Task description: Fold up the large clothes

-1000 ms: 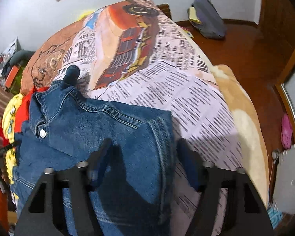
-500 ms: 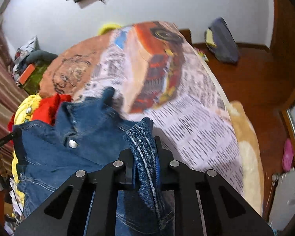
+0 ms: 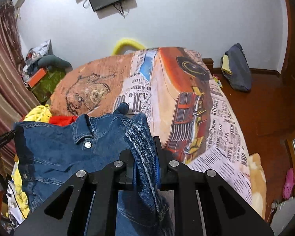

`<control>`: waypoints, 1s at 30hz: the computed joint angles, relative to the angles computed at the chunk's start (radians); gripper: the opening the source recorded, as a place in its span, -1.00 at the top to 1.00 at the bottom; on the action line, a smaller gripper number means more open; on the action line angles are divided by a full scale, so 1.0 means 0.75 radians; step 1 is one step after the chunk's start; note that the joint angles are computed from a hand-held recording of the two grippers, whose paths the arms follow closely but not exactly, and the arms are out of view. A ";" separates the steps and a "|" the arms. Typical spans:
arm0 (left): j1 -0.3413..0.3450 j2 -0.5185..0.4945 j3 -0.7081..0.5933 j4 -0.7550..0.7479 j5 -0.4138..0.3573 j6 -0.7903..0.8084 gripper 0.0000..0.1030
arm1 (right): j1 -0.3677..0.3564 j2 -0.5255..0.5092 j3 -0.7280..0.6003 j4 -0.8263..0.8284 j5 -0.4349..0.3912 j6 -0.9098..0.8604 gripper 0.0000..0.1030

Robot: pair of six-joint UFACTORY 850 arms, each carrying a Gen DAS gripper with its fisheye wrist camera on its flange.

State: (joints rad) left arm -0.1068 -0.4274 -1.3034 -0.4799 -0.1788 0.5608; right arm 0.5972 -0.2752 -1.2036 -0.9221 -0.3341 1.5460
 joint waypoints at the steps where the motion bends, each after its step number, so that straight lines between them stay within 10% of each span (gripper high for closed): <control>1: 0.004 -0.031 -0.027 0.087 -0.017 -0.095 0.83 | -0.002 -0.007 -0.005 0.022 -0.004 -0.023 0.77; 12: 0.023 -0.301 -0.185 0.434 -0.136 -0.452 0.79 | -0.086 -0.134 -0.003 0.362 0.027 -0.304 0.76; 24: -0.005 -0.243 -0.144 0.653 -0.178 -0.624 0.74 | -0.018 -0.100 -0.023 0.309 -0.099 -0.333 0.64; 27: -0.004 -0.160 -0.077 0.578 -0.166 -0.525 0.46 | 0.022 -0.077 -0.035 0.286 -0.188 -0.317 0.14; 30: -0.004 -0.047 0.019 0.524 -0.132 -0.463 -0.25 | 0.080 -0.008 -0.004 0.195 -0.206 -0.225 -0.23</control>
